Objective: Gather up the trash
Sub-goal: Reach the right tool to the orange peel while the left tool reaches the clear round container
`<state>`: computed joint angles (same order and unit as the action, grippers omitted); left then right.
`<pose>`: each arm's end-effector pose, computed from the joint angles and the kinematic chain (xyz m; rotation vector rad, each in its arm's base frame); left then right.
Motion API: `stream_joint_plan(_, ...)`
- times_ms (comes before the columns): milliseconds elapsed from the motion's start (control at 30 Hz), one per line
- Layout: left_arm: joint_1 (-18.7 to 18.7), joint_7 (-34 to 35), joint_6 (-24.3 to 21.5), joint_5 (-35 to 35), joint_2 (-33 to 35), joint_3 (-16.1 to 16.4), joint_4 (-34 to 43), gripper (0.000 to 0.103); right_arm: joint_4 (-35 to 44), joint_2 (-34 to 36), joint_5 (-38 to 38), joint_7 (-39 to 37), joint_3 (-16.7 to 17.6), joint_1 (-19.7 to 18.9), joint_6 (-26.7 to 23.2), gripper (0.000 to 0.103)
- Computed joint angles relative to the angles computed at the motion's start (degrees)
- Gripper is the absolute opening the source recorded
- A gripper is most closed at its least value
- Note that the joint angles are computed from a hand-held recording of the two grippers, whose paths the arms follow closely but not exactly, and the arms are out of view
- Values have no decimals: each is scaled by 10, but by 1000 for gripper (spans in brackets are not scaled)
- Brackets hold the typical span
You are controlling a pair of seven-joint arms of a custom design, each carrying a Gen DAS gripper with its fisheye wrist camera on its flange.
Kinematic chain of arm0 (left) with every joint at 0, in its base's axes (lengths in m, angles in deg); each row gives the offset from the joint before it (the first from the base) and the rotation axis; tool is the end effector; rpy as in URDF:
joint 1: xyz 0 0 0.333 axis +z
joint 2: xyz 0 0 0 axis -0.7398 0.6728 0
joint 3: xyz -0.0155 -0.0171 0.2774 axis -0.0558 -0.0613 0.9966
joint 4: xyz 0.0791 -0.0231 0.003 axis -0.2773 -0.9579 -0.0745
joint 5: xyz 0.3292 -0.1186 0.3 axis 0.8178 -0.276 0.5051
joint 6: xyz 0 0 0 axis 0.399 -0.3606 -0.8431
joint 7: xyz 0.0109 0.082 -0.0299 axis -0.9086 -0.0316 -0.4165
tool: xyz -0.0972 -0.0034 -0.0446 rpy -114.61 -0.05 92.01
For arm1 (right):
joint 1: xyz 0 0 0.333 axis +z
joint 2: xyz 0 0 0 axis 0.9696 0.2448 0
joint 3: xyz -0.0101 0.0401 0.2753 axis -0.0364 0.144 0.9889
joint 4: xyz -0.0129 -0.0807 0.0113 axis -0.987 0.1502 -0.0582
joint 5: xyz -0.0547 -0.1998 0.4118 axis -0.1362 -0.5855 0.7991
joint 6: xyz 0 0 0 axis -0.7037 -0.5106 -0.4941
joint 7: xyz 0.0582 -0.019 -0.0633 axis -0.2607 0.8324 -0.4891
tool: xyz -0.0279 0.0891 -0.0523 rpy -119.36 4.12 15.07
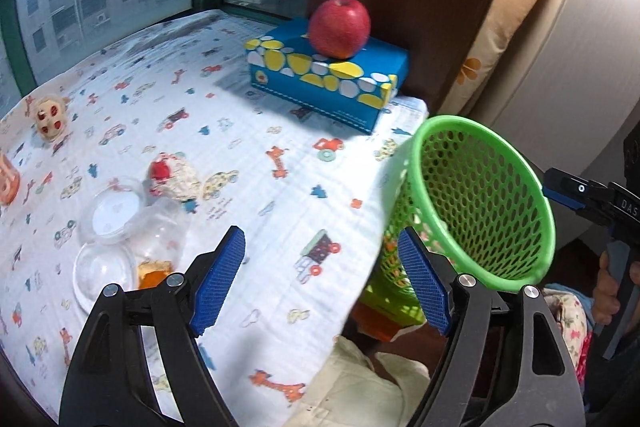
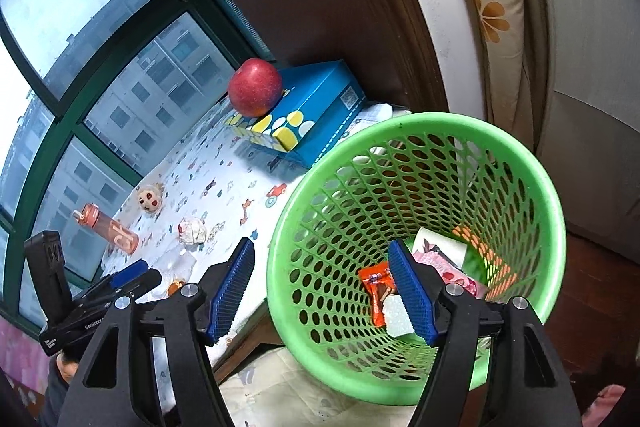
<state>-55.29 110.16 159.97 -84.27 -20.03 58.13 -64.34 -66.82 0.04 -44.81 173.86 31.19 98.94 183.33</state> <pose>0.5392 -0.1338 0.5853 -1.8109 1.9935 -0.8822 0.5457 0.3338 0.5911 -1.5690 1.7011 -0.1672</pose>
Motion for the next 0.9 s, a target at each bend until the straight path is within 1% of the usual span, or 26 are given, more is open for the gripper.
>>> stream_joint_plan(200, 47, -46, 5, 50, -35, 4, -40, 78, 51, 45, 10, -27, 6, 14, -10, 69)
stream_joint_plan(467, 94, -78, -6, 88, -38, 21, -60, 78, 123, 107, 16, -50, 14, 32, -32, 70)
stream_joint_plan(600, 108, -80, -11, 95, -26, 28, -60, 76, 160, 138, 6, -56, 16, 41, -46, 71)
stream_joint_plan(767, 113, -66, -14, 91, -9, 35, -59, 72, 201, 172, 2, -66, 18, 51, -63, 71)
stream_joint_plan(900, 116, -60, -15, 88, 0, 35, -58, 72, 229, 195, 2, -75, 20, 58, -76, 72)
